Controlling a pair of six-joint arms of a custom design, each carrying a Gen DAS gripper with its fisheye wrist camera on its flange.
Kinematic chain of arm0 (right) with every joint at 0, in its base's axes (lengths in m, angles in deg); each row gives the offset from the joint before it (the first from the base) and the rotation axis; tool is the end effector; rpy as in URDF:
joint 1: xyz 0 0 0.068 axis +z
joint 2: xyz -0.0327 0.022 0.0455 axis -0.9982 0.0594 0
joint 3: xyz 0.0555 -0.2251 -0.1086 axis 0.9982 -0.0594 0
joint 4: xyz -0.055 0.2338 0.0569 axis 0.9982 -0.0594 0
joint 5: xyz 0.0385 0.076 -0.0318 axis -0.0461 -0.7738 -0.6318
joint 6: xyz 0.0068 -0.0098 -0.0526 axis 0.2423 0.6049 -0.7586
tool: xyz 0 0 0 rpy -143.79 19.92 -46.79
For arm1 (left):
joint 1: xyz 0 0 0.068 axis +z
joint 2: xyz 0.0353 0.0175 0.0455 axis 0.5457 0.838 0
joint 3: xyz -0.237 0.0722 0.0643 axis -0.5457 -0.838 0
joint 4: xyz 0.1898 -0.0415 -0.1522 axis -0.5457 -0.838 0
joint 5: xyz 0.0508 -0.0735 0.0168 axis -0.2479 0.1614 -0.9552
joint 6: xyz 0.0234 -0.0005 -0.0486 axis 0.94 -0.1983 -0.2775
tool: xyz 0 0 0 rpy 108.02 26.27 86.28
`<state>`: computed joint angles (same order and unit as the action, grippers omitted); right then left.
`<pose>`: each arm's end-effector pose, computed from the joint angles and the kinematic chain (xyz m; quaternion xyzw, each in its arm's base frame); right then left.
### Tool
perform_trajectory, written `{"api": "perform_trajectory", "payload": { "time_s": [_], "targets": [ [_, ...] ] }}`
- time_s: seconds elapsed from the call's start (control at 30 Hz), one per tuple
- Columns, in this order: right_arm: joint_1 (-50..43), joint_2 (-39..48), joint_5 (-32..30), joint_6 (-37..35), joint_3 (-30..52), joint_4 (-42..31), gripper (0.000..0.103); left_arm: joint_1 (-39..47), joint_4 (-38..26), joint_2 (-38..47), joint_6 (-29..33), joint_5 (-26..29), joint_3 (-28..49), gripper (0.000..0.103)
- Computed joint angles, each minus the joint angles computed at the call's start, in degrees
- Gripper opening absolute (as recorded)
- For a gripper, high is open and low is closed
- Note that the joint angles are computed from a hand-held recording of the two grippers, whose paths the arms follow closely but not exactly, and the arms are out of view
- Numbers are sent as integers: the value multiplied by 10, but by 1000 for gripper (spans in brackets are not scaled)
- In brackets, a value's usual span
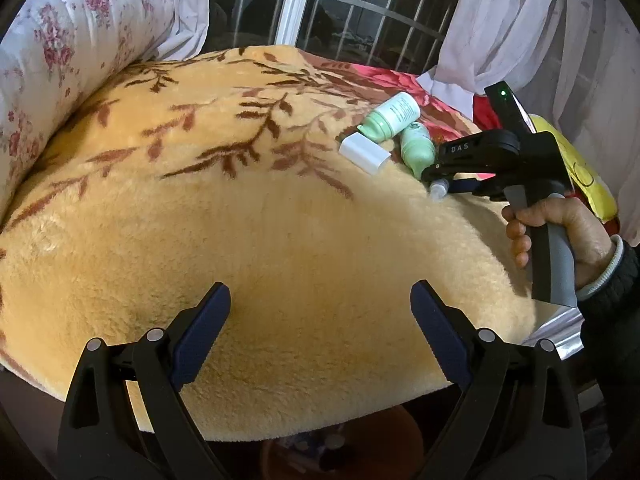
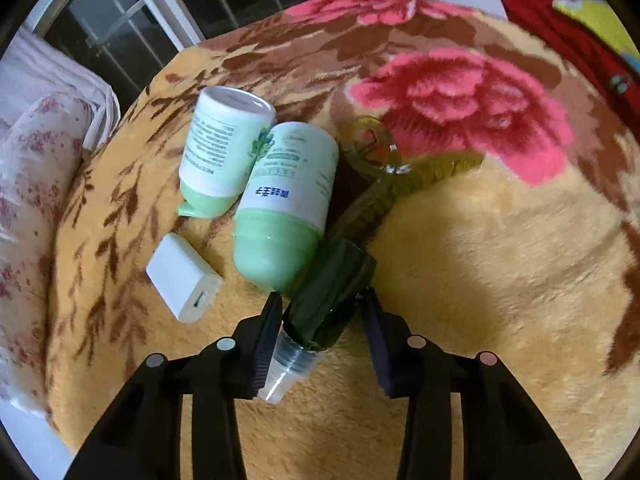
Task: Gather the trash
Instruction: 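Grasp the dark green spray bottle with the right gripper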
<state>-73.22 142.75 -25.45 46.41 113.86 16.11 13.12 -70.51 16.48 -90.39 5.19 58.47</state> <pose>0.3948 0.1025 0.1753 -0.1216 0.9595 0.1445 0.2091 0.1184 -0.0331 0.1735 -0.1611 0.9054 -0.0608 0.3881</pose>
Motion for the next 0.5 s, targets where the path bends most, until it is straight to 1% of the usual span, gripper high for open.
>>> {"api": "perform_trajectory", "payload": {
  "time_s": [0.1, 0.17, 0.27, 0.3, 0.33, 0.5],
  "targets": [
    [13, -17, 44, -14, -25, 31, 40, -10, 9, 3, -7, -4, -6, 89],
    [21, -5, 60, -13, -21, 41, 40, -14, 21, 22, -11, -3, -5, 89],
    [31, 8, 82, -20, -23, 65, 37, -35, 16, 33, -16, -22, 3, 89],
    [30, 8, 81, -21, -25, 69, 35, -43, 12, 32, -20, -29, 4, 89],
    [27, 4, 74, -22, -28, 72, 35, -48, 9, 32, -23, -35, 4, 89],
    [-10, -40, 6, -33, -84, 95, 34, -41, 15, 40, -20, -29, -1, 89]
  ]
}}
